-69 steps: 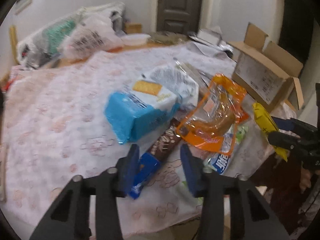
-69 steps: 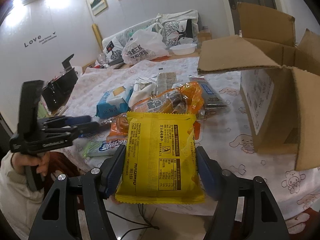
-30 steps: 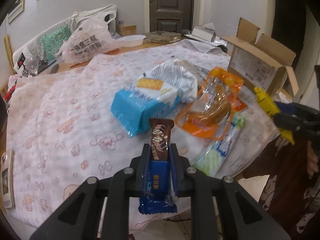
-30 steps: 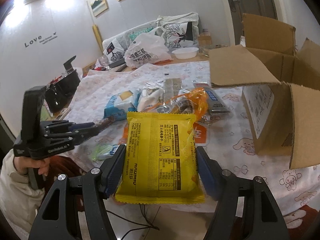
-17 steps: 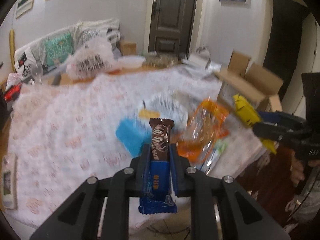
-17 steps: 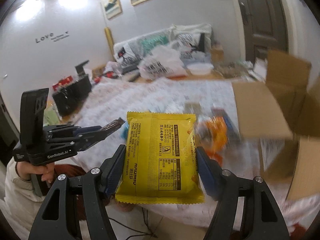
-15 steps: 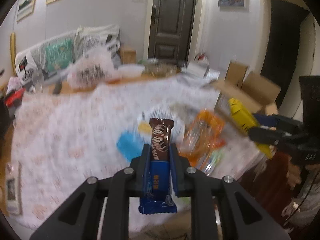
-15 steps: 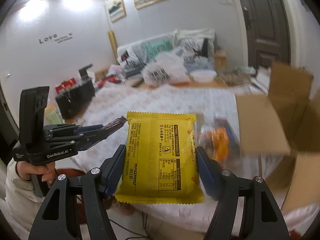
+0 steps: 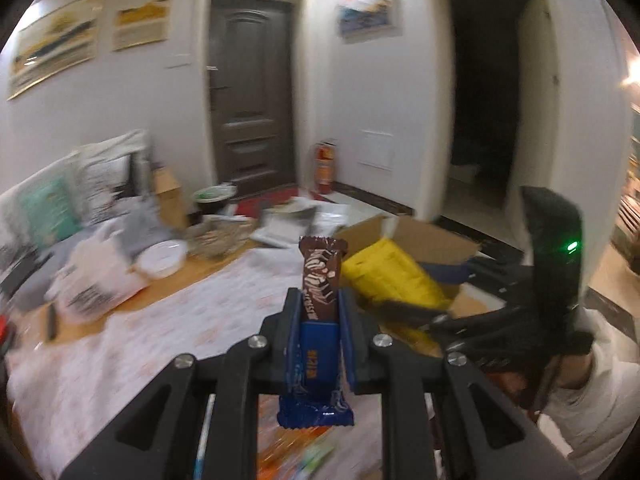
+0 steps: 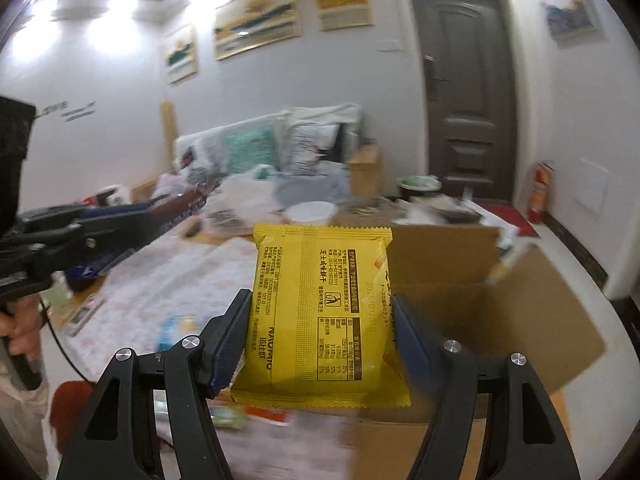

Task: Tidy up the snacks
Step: 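Carry both snacks into the cardboard box and open both tools, then withdraw both tools from the box back over the snack pile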

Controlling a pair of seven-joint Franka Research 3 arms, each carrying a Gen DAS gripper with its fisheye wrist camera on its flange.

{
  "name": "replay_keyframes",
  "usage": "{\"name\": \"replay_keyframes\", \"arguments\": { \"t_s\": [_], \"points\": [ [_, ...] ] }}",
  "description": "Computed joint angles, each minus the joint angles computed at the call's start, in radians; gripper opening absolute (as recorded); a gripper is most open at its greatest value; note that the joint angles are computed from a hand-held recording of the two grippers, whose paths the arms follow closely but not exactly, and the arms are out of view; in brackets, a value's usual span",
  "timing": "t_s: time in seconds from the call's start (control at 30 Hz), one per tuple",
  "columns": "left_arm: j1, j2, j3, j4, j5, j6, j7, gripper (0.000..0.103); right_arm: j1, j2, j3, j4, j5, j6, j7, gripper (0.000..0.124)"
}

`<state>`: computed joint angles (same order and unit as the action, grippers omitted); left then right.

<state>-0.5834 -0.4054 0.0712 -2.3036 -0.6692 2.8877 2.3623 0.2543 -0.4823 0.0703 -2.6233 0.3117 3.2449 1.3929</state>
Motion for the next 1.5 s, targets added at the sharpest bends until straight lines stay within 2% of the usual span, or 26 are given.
{"name": "replay_keyframes", "arguments": {
  "t_s": [0.1, 0.13, 0.27, 0.43, 0.53, 0.6, 0.67, 0.73, 0.83, 0.9, 0.97, 1.03, 1.17, 1.4, 1.5],
  "points": [
    [-0.005, 0.121, -0.042, 0.121, 0.015, -0.066, -0.015, 0.016, -0.075, 0.005, 0.002, -0.004, -0.011, -0.03, -0.001, 0.065],
    [0.009, 0.153, -0.067, 0.15, 0.028, -0.078, -0.029, 0.016, -0.072, 0.006, -0.015, -0.006, -0.013, -0.037, -0.01, 0.065],
    [0.077, 0.302, -0.161, 0.288, 0.141, -0.154, -0.134, 0.016, -0.03, 0.041, -0.108, 0.006, -0.007, -0.059, -0.068, 0.065],
    [0.138, 0.446, -0.235, 0.437, 0.274, -0.257, -0.269, 0.016, 0.043, 0.087, -0.205, 0.034, 0.042, -0.071, -0.144, 0.065],
    [0.167, 0.488, -0.27, 0.476, 0.318, -0.278, -0.308, 0.016, 0.062, 0.106, -0.23, 0.049, 0.075, -0.085, -0.187, 0.065],
    [0.186, 0.502, -0.293, 0.488, 0.347, -0.284, -0.328, 0.017, 0.056, 0.111, -0.223, 0.05, 0.091, -0.087, -0.207, 0.065],
    [0.205, 0.506, -0.317, 0.485, 0.367, -0.281, -0.341, 0.026, 0.035, 0.117, -0.198, 0.053, 0.099, -0.094, -0.212, 0.066],
    [0.225, 0.512, -0.337, 0.485, 0.392, -0.272, -0.363, 0.039, 0.071, 0.118, -0.228, 0.055, 0.125, -0.088, -0.244, 0.069],
    [0.258, 0.508, -0.361, 0.477, 0.384, -0.26, -0.363, 0.043, 0.101, 0.11, -0.243, 0.055, 0.158, -0.084, -0.276, 0.073],
    [0.275, 0.49, -0.369, 0.461, 0.361, -0.251, -0.349, 0.049, 0.058, 0.104, -0.195, 0.049, 0.152, -0.084, -0.262, 0.077],
    [0.284, 0.463, -0.369, 0.435, 0.342, -0.235, -0.336, 0.057, 0.061, 0.093, -0.188, 0.042, 0.157, -0.084, -0.261, 0.077],
    [0.289, 0.425, -0.361, 0.399, 0.314, -0.213, -0.317, 0.061, 0.079, 0.08, -0.198, 0.038, 0.165, -0.087, -0.269, 0.077],
    [0.283, 0.333, -0.323, 0.313, 0.243, -0.168, -0.267, 0.075, 0.088, 0.046, -0.173, 0.022, 0.166, -0.082, -0.26, 0.077],
    [0.233, 0.138, -0.202, 0.125, 0.179, -0.084, -0.209, 0.09, 0.144, 0.008, -0.136, 0.024, 0.16, -0.086, -0.236, 0.079],
    [0.207, 0.064, -0.143, 0.048, 0.177, -0.052, -0.204, 0.1, 0.182, 0.007, -0.125, 0.033, 0.167, -0.093, -0.219, 0.079]
  ]
}}
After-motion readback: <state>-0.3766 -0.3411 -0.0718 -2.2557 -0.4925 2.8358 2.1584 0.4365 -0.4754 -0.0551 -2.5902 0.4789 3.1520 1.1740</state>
